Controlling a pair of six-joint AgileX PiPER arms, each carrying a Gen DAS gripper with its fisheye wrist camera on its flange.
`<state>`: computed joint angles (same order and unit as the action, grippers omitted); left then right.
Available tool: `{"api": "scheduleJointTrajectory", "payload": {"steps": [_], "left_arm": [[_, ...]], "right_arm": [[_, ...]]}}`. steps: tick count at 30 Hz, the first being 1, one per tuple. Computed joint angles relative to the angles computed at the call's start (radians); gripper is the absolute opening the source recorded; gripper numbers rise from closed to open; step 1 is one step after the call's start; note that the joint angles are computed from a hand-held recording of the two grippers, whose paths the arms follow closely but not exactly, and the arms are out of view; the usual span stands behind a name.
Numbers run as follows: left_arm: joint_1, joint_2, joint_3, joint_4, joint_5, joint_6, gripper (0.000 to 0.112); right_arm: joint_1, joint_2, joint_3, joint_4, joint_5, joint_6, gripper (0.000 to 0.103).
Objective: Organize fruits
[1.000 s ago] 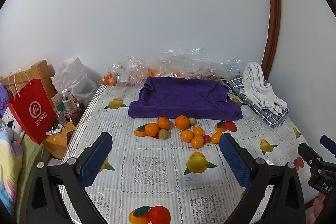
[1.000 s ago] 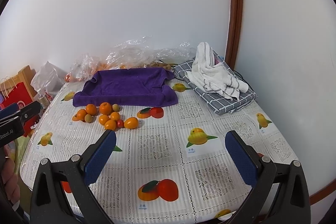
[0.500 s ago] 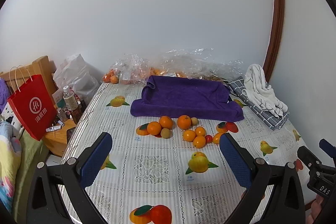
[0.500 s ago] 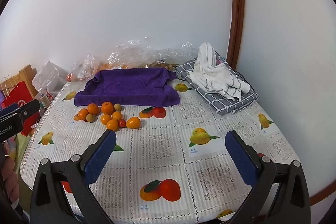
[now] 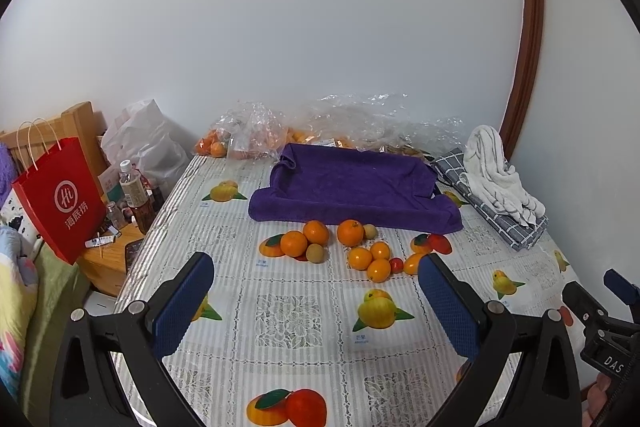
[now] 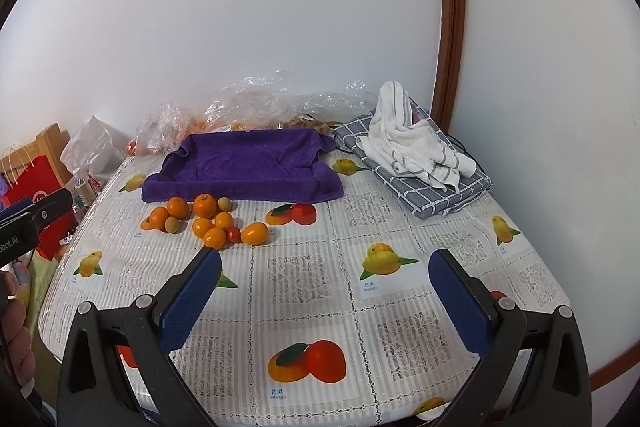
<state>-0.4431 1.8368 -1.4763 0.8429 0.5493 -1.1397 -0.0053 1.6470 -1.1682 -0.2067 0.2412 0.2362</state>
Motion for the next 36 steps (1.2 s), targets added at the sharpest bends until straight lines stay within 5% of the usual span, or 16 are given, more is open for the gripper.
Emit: {"api": "scheduleJointTrajectory", "payload": {"steps": [23,36], "left_arm": [[-0.005,0.031,-0.04,0.021,0.03,0.011,0.103],[0.065,0.174,-0.161,-0.017,0.018,0.117,0.103]], "right_arm": [[0.02,0.045,-0.026,-0.079,-0.002,0.07,0.102],[0.02,0.244,-0.211,0.126,0.036,-0.127,0.102]]}}
